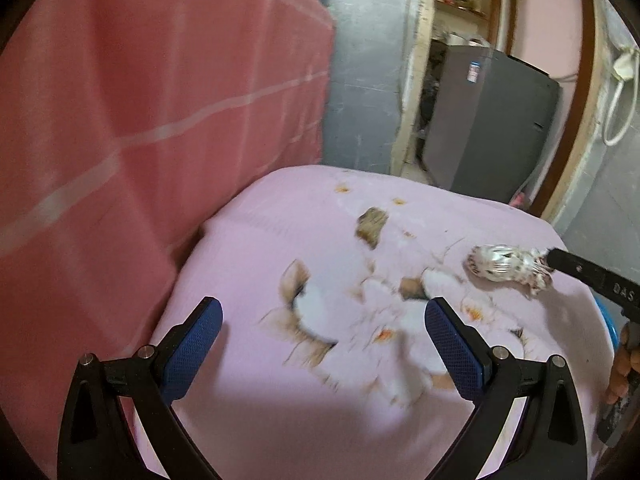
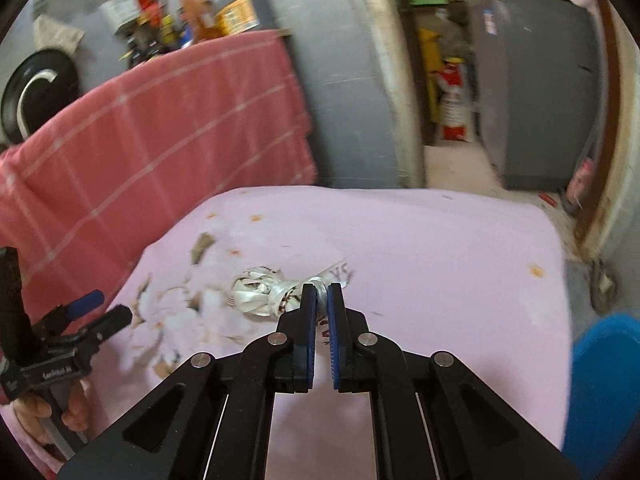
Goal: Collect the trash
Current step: 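Grasp the brown bark scrap with the left tool while the right tool grasps the white ribbon wrapper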
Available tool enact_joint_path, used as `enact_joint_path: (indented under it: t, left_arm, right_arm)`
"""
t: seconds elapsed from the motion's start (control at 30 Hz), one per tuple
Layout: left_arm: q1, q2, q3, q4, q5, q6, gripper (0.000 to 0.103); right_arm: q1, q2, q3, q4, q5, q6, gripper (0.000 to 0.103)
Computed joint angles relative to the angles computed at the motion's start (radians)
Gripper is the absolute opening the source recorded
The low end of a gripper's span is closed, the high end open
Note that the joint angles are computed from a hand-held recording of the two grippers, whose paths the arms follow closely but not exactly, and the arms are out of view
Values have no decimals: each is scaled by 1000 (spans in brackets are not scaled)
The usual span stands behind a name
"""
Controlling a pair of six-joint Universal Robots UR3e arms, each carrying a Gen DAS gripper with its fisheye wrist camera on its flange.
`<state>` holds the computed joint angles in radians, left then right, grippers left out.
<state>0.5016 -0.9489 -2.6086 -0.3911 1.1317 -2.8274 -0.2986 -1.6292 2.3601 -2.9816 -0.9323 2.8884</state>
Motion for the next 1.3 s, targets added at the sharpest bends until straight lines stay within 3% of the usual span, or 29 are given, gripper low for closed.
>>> enact_joint_path:
  t: [0.17,0.27,0.3,0.4,0.43,0.57,0.7,1.0,1.3]
  left_arm:
    - [-126,-267,101,188,83,-38,98]
    - [-188,-395,174,240,136,-44,89]
    - [-201,-429,191,251,147,-45,87]
    - [-222,-529,265,254,164,-38,76]
    - [-227,-554,284,254,167,-38,73]
    - [-252,-658,379,233,184,-60,61]
    - [-253,-722,471,172,167,-76,57]
    - [-296,-777,564,97,172,-55,18]
    - [-239,-634,381,141,118,-32,16]
  right_arm:
    - [-71,-55,82,-16,63,-20,4]
    - [-90,-58,103,-23,86,-26,6]
    - [-95,-53,107,-29,94,-26,12]
    - [-116,-47,107,-4,138,-49,45]
    - [-122,-43,101,7,154,-57,50]
    - [-116,-7,55,41,154,-55,50]
    - [-113,46,12,72,164,-45,50]
    - [-91,83,-38,153,184,-91,50]
    - [6,104,-113,257,135,-197,50]
